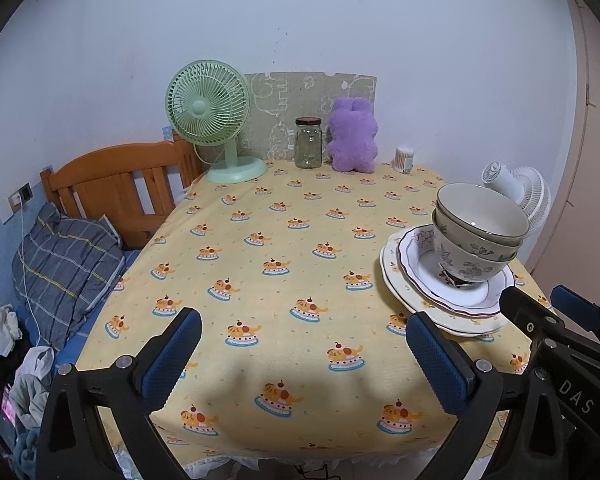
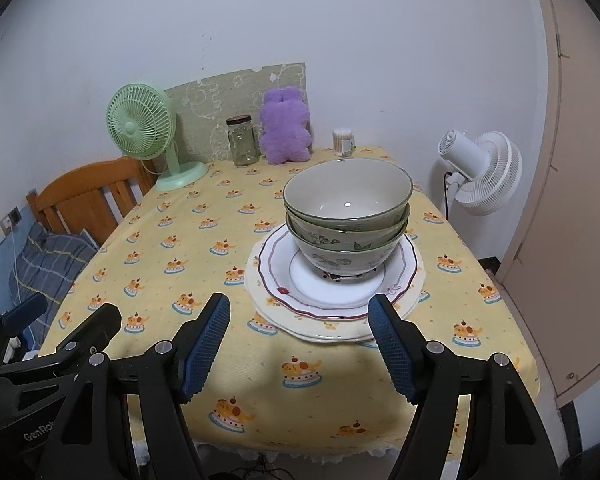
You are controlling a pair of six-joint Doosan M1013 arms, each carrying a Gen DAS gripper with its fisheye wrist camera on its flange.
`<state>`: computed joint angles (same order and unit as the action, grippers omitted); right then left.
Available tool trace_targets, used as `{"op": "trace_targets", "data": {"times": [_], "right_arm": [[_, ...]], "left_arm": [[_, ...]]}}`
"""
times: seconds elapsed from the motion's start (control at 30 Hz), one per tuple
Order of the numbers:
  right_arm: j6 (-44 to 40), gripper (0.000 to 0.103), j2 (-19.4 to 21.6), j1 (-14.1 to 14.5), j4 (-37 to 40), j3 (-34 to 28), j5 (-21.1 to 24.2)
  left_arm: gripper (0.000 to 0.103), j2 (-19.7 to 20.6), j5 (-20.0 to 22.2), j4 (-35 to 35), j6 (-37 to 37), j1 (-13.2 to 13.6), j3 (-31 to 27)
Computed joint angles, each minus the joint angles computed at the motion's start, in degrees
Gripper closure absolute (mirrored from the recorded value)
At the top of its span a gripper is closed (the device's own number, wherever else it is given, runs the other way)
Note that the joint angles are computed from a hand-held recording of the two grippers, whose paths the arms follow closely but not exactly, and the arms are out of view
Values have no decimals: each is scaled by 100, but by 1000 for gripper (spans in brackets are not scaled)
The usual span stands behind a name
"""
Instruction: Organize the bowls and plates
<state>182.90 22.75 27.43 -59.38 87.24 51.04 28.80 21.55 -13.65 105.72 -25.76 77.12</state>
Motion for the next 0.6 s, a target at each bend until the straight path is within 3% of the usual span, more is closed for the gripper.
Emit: {"op": "trace_targets", "data": {"times": [0.6], "right_arm": [[-38,29,-46,10,70,53,-27]], "left_arm": [[0,-63,28,122,-132,-25,70]]}}
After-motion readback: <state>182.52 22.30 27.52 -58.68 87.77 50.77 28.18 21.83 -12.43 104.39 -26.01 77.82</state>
